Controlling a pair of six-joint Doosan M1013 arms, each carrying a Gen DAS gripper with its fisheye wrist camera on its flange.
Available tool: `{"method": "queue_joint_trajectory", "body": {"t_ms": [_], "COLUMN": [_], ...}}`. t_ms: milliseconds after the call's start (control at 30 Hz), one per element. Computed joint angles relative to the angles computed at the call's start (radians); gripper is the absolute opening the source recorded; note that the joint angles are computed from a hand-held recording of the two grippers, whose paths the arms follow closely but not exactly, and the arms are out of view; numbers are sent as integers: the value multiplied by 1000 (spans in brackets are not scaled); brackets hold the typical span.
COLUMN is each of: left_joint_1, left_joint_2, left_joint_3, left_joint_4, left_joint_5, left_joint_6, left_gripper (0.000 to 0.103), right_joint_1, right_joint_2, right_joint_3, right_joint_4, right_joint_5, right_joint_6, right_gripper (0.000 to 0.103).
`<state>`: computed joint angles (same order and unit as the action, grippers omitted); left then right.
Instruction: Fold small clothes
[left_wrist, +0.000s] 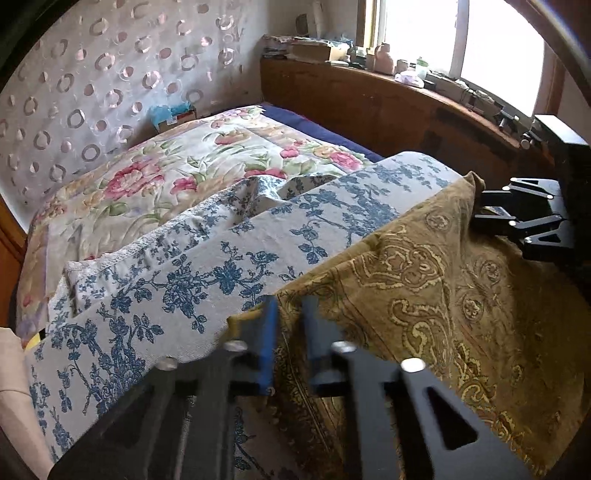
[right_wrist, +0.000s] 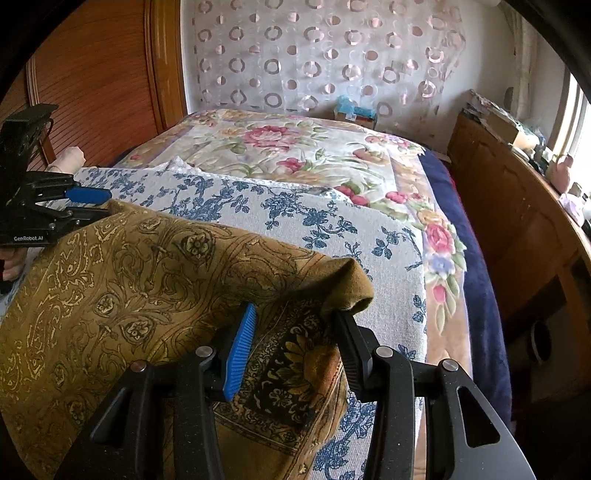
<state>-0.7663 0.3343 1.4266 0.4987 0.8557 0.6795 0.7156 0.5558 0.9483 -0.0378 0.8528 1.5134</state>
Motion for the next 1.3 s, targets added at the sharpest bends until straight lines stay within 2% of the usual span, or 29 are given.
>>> {"method": "queue_joint_trajectory", "body": {"t_ms": [167,300,367,400,500,600,733,867,900,967,1033,1167,1233,1300], "left_joint_1": [12,2,2,0,-2,3,-3,-22,-26,-34,-44,-70,-84,-107], "left_joint_2": [-16,-47,-66,-72,-73,-73,-64,-55,-55,-62,-74,-101,-115,-131], "left_joint_3": [22,62,87,96,101,106,94,71,68,71,82,102,115,133], "left_joint_4": [-26,56,98,125,160,155,147,189,193,202,219,239,243,252], "left_joint_5": [-40,-98,-137,-140,-118,-104,-64,28,41,52,50,45,39,32], "left_joint_6": [10,-99,-171,-209,-245,-254,-229,-234,-236,-246,-264,-290,-312,-354], "left_gripper": [3,3,3,3,3,3,3,3,6,18,36,52,67,67], "right_joint_1": [0,-4,-6,-8,-15,-17,-19,-17,-17,-14,-14,-8,-4,0], "right_joint_2": [-1,-6,-14,-20,-39,-48,-26,-21,-18,-27,-37,-70,-88,-107], "right_joint_3": [1,9,20,29,51,62,29,21,15,23,33,79,105,132], "right_joint_4": [3,21,32,44,78,54,34,45,53,53,53,46,34,29], "right_joint_5": [-2,-9,-24,-36,-81,-130,-95,-79,-78,-85,-90,-119,-135,-146], "right_joint_6": [-16,-53,-63,-69,-84,-34,1,-6,-10,-2,-3,-4,3,6], "right_gripper": [45,44,36,27,5,2,2,2,2,2,2,2,4,6]}}
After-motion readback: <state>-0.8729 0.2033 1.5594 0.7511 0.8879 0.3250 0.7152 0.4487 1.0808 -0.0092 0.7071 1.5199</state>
